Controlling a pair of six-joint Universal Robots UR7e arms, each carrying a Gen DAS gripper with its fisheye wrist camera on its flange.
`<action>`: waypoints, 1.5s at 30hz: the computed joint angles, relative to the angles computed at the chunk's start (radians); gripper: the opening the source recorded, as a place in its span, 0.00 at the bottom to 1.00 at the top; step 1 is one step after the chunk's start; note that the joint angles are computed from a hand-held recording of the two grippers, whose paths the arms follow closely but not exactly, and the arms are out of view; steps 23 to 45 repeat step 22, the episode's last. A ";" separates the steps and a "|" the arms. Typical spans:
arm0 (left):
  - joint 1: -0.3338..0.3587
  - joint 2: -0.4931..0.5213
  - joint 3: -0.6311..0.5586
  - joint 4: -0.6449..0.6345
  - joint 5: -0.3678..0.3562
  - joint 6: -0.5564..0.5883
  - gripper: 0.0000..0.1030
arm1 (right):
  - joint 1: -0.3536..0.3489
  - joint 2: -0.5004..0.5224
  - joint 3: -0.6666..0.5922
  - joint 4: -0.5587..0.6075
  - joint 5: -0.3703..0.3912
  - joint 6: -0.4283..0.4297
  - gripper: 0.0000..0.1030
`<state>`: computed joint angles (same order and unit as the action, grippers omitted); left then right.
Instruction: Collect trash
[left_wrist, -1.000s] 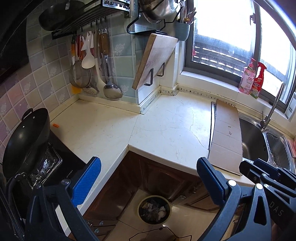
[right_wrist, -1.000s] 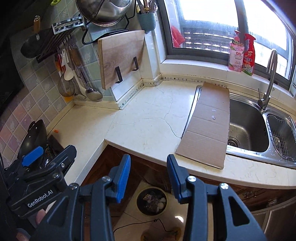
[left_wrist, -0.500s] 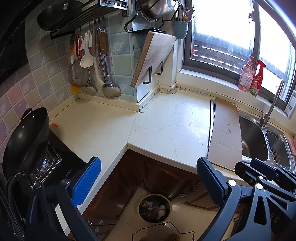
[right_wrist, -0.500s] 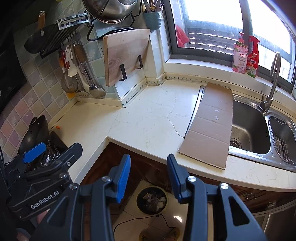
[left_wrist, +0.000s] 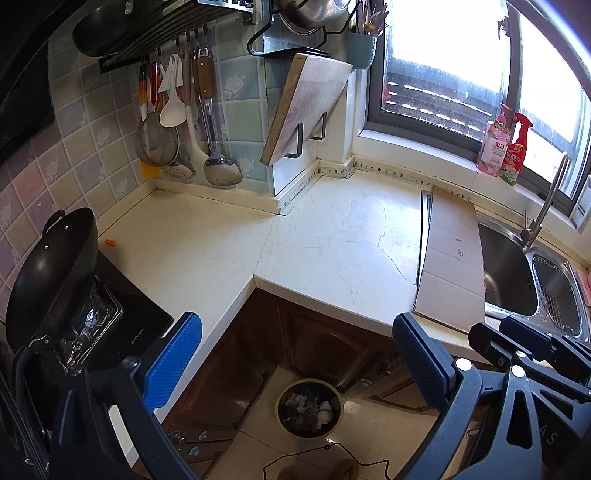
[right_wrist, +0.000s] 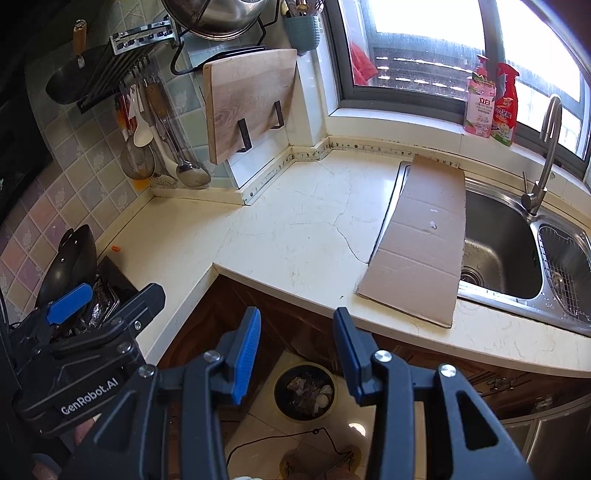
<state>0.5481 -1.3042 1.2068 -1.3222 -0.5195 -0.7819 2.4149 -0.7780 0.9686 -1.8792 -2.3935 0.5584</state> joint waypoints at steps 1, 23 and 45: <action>0.000 0.001 -0.001 0.004 -0.001 -0.004 0.99 | 0.000 -0.001 0.001 0.000 0.001 0.000 0.40; -0.009 0.044 -0.036 0.126 0.010 -0.126 0.99 | -0.028 -0.038 0.050 -0.054 0.058 -0.055 0.40; -0.009 0.044 -0.036 0.126 0.010 -0.126 0.99 | -0.028 -0.038 0.050 -0.054 0.058 -0.055 0.40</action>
